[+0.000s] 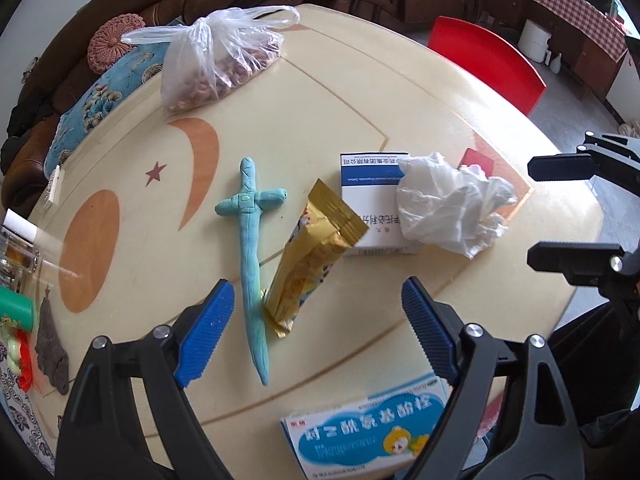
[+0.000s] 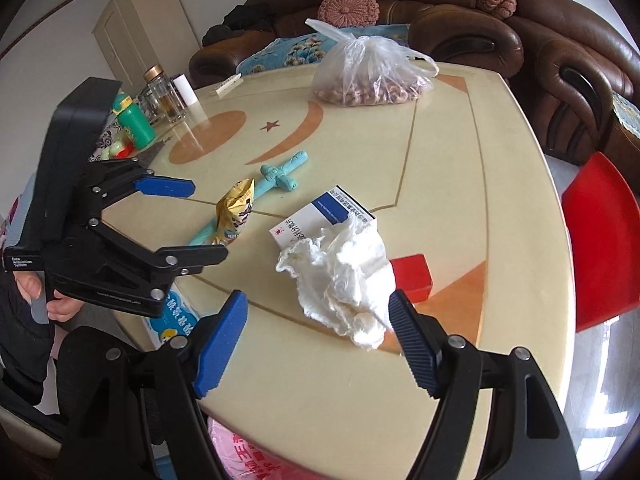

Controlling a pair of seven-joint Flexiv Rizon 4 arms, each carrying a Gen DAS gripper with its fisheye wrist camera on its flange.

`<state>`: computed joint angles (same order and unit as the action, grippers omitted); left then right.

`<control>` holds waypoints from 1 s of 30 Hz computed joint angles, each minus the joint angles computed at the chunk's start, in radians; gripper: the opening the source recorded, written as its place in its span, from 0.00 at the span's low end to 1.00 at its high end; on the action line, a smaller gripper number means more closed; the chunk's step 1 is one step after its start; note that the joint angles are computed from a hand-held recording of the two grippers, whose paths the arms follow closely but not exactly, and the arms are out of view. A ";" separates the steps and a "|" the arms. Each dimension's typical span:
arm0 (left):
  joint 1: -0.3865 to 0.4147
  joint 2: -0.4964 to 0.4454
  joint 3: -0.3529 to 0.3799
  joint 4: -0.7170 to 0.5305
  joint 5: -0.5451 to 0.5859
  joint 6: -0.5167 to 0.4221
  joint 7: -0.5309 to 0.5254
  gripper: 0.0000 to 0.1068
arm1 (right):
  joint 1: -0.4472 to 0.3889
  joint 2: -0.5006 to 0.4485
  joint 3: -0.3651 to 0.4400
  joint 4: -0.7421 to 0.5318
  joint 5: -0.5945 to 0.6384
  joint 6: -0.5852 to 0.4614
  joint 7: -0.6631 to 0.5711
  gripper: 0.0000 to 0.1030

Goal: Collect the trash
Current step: 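Move the left tool to the gold wrapper while the right tool approaches the white tissues, then close the left tool on the gold wrapper while the right tool grasps the tissues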

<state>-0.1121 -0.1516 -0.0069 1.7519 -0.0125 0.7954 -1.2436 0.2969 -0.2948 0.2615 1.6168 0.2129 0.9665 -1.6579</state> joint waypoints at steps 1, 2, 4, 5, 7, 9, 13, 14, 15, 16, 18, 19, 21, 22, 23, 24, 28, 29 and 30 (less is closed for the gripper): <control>0.002 -0.007 -0.002 -0.002 -0.006 0.001 0.007 0.78 | 0.001 -0.005 0.001 -0.004 -0.001 -0.002 -0.006 0.69; 0.003 -0.013 -0.003 -0.004 -0.010 0.005 0.011 0.78 | 0.002 -0.011 0.002 -0.011 -0.003 -0.005 -0.013 0.69; 0.004 -0.026 -0.003 -0.010 -0.010 0.011 0.018 0.78 | 0.006 -0.024 0.002 -0.019 -0.010 -0.005 -0.025 0.69; 0.005 -0.031 -0.003 -0.014 -0.011 0.011 0.021 0.78 | 0.007 -0.030 0.003 -0.022 -0.014 -0.005 -0.029 0.69; 0.008 -0.043 -0.002 -0.019 -0.020 0.012 0.024 0.78 | 0.006 -0.041 0.005 -0.029 -0.013 -0.011 -0.039 0.69; 0.015 -0.049 -0.006 -0.016 -0.051 0.014 0.044 0.78 | 0.006 -0.049 0.005 -0.034 -0.015 -0.013 -0.044 0.69; 0.023 -0.054 -0.010 0.000 -0.100 0.036 0.077 0.78 | 0.005 -0.068 0.008 -0.041 -0.018 -0.009 -0.053 0.69; 0.025 -0.055 -0.011 0.003 -0.111 0.040 0.083 0.78 | 0.003 -0.071 0.011 -0.045 -0.013 -0.006 -0.059 0.69; 0.026 -0.057 -0.012 0.007 -0.124 0.045 0.088 0.78 | 0.003 -0.074 0.012 -0.047 -0.012 -0.006 -0.060 0.69; 0.026 -0.057 -0.012 0.010 -0.130 0.051 0.088 0.78 | 0.002 -0.079 0.012 -0.053 -0.012 -0.010 -0.060 0.69; 0.029 -0.061 -0.015 0.014 -0.154 0.058 0.096 0.76 | 0.002 -0.083 0.012 -0.054 -0.013 -0.012 -0.064 0.69; 0.029 -0.062 -0.016 0.016 -0.162 0.058 0.100 0.69 | 0.003 -0.086 0.011 -0.057 -0.017 -0.016 -0.063 0.69; 0.031 -0.063 -0.017 0.020 -0.177 0.058 0.109 0.67 | 0.006 -0.089 0.007 -0.055 -0.027 -0.016 -0.060 0.69; 0.029 -0.065 -0.015 0.019 -0.171 0.061 0.106 0.66 | 0.005 -0.090 0.008 -0.056 -0.028 -0.017 -0.062 0.69; 0.026 -0.067 -0.012 0.017 -0.160 0.065 0.098 0.66 | 0.003 -0.093 0.009 -0.061 -0.025 -0.018 -0.063 0.69; 0.024 -0.070 -0.009 0.015 -0.153 0.065 0.090 0.66 | 0.002 -0.095 0.010 -0.063 -0.023 -0.018 -0.063 0.69; 0.028 -0.079 -0.011 0.011 -0.166 0.059 0.083 0.66 | 0.009 -0.103 0.010 -0.066 -0.034 -0.007 -0.062 0.69; 0.027 -0.083 -0.010 0.006 -0.162 0.057 0.075 0.66 | 0.016 -0.103 0.005 -0.061 -0.046 0.004 -0.056 0.69; 0.028 -0.086 -0.009 0.004 -0.161 0.058 0.072 0.66 | 0.020 -0.105 0.002 -0.058 -0.056 0.010 -0.052 0.69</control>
